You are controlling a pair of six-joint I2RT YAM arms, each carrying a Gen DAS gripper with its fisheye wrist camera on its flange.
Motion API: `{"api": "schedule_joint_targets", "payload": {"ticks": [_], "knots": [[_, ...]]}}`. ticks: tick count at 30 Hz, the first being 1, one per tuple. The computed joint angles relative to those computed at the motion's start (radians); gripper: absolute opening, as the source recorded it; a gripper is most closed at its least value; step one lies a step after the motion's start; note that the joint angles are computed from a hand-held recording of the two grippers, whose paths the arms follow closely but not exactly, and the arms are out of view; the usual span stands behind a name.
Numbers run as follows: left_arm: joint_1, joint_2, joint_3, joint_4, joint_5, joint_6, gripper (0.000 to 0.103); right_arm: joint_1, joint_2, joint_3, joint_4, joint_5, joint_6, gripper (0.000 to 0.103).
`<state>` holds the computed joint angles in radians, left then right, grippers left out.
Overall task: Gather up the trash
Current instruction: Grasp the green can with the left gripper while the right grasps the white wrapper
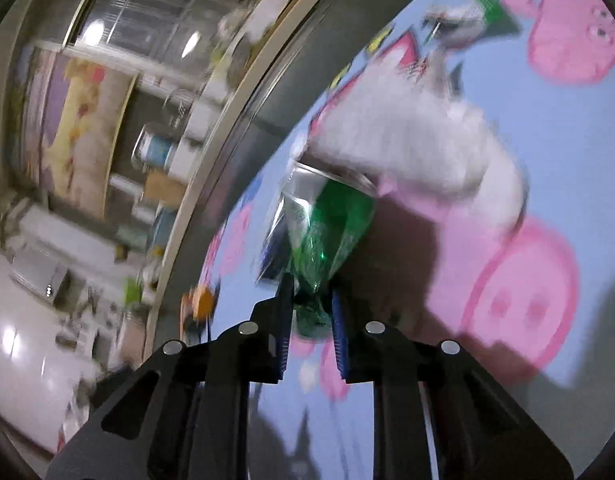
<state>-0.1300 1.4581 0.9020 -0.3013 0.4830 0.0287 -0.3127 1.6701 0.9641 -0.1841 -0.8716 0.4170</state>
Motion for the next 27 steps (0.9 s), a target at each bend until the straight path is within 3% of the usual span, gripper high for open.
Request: {"api": "schedule_joint_targets", "payload": {"ticks": [5,7,9,10,15,20,22,27], "knots": [[-0.026,0.023,0.032,-0.006,0.014,-0.014,0.086,0.044,-0.112,-0.095,-0.129,0.08,-0.164,0.022],[-0.045,0.029,0.043,-0.006,0.015,-0.019,0.086,0.005,-0.194,-0.143,-0.152,0.12,-0.222,0.028],[-0.059,0.03,0.049,-0.001,0.012,-0.021,0.087,-0.067,-0.263,-0.182,-0.158,0.109,-0.241,0.046],[-0.069,0.033,0.053,0.004,0.01,-0.025,0.088,-0.102,-0.286,-0.195,-0.157,0.104,-0.244,0.049],[-0.12,0.079,0.096,0.011,0.003,-0.039,0.089,-0.281,-0.324,-0.18,-0.187,0.116,-0.318,0.049],[-0.202,0.169,0.191,0.012,-0.008,-0.068,0.095,-0.308,-0.13,0.019,-0.101,0.224,-0.302,0.049],[-0.225,0.213,0.238,0.008,-0.01,-0.098,0.095,-0.326,-0.012,0.138,-0.114,0.215,-0.297,0.049],[-0.271,0.24,0.29,0.036,-0.062,-0.115,0.095,-0.311,0.342,0.54,-0.152,0.16,-0.129,0.048]]}}
